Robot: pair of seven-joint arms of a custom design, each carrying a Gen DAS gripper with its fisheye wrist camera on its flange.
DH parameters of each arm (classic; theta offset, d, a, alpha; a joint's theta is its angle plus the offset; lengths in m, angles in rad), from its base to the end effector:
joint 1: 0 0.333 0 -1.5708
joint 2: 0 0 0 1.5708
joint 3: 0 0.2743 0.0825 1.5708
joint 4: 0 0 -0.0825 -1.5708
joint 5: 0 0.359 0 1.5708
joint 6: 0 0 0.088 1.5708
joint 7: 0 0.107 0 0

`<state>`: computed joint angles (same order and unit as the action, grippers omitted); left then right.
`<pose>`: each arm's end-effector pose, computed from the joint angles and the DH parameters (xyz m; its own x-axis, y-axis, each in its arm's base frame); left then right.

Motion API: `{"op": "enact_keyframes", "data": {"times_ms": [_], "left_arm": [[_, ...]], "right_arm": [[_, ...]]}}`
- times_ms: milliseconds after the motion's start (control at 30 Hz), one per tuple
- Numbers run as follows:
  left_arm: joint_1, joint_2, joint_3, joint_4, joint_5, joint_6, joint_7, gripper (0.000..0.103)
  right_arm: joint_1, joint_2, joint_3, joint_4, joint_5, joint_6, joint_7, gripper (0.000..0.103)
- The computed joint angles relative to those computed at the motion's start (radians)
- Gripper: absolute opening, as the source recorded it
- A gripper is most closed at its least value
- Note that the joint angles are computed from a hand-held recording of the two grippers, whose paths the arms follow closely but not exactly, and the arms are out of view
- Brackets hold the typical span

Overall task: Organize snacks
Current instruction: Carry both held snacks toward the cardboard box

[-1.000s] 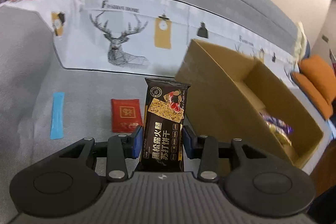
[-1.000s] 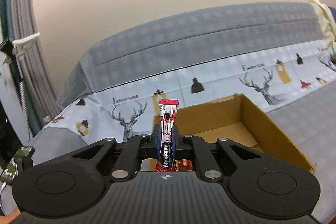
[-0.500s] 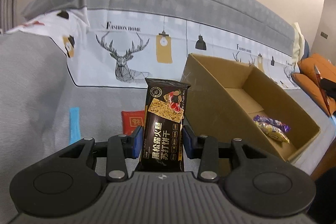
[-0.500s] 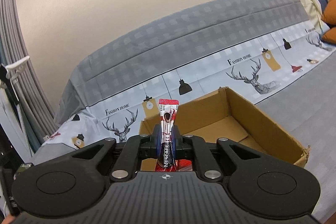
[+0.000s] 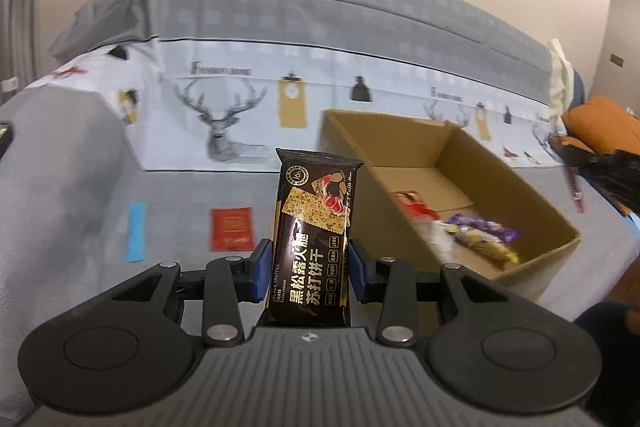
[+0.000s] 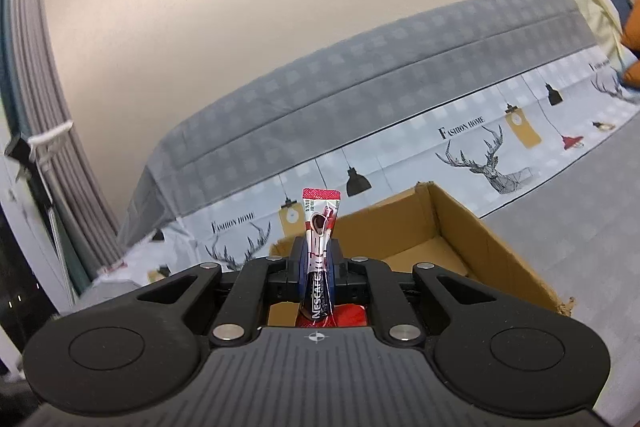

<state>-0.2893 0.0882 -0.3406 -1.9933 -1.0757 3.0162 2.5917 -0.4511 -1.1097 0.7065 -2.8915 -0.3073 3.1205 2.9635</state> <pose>0.5086 -0.2843 0.4698 -0.6344 -0.7617 0.1315 -0.4813 0.2561 -0.8383 0.3234 0.1231 0.4998 -0.3797 -0.8321 -0.4044 -0.1126 0.4754 -0.8725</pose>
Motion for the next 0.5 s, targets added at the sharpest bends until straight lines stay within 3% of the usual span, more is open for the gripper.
{"op": "enact_keyframes", "data": {"times_ms": [267,500], "left_arm": [[-0.057,0.061,-0.031,0.153,0.239,-0.005,-0.203,0.044],[-0.116,0.207,-0.037,0.382,0.506,-0.024,-0.478,0.044]], "right_arm": [[-0.051,-0.016,-0.012,-0.065,0.05,0.121,-0.03,0.011],[-0.06,0.079,-0.045,-0.079,0.138,0.208,-0.102,0.011]]}}
